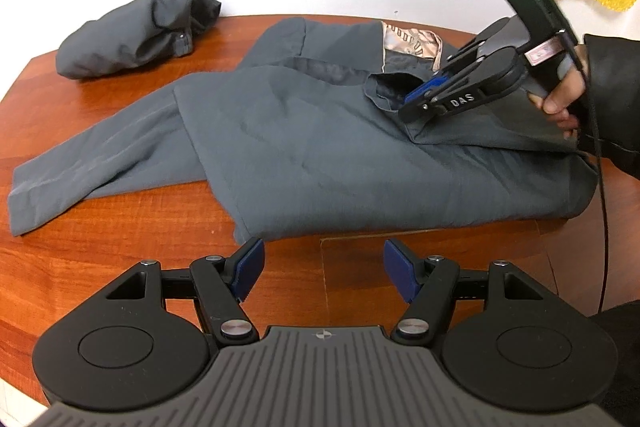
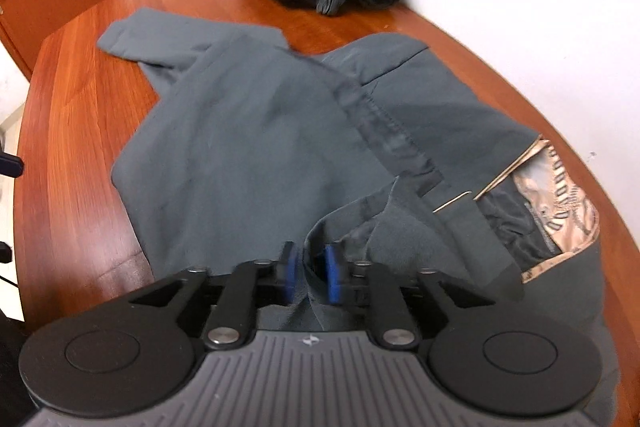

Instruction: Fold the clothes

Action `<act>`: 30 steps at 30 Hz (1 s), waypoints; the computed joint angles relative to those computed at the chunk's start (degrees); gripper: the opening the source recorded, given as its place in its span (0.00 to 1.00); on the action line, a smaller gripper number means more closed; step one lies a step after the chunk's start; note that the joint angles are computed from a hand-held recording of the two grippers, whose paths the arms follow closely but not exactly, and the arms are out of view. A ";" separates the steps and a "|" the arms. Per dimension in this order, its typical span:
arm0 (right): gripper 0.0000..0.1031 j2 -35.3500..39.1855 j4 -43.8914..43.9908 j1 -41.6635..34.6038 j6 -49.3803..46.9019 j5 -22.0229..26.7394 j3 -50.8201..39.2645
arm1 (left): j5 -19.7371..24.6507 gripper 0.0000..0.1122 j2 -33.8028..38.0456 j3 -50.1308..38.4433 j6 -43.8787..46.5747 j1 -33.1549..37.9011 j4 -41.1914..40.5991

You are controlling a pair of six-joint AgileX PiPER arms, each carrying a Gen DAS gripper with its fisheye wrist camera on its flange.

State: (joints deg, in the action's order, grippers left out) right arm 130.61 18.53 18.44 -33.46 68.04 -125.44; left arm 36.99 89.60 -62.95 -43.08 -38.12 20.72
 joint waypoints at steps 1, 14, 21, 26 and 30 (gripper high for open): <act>0.38 -1.24 0.11 -0.28 -0.01 -0.36 1.19 | -0.17 0.61 0.44 -0.55 0.57 0.22 -0.28; 0.61 -19.43 -0.23 -6.41 4.08 -8.13 21.60 | -1.30 0.61 12.01 -15.74 14.34 3.97 -9.24; 0.70 -31.04 -1.04 -12.23 6.85 -13.48 37.37 | 0.34 0.61 23.46 -29.06 22.24 5.66 -16.24; 0.70 -36.73 -2.00 -15.95 10.10 -16.10 45.88 | 2.99 0.61 32.46 -40.33 26.01 6.06 -18.16; 0.70 -42.41 -7.05 -17.36 16.25 -21.08 56.05 | 8.66 0.61 41.22 -53.27 28.76 6.32 -18.56</act>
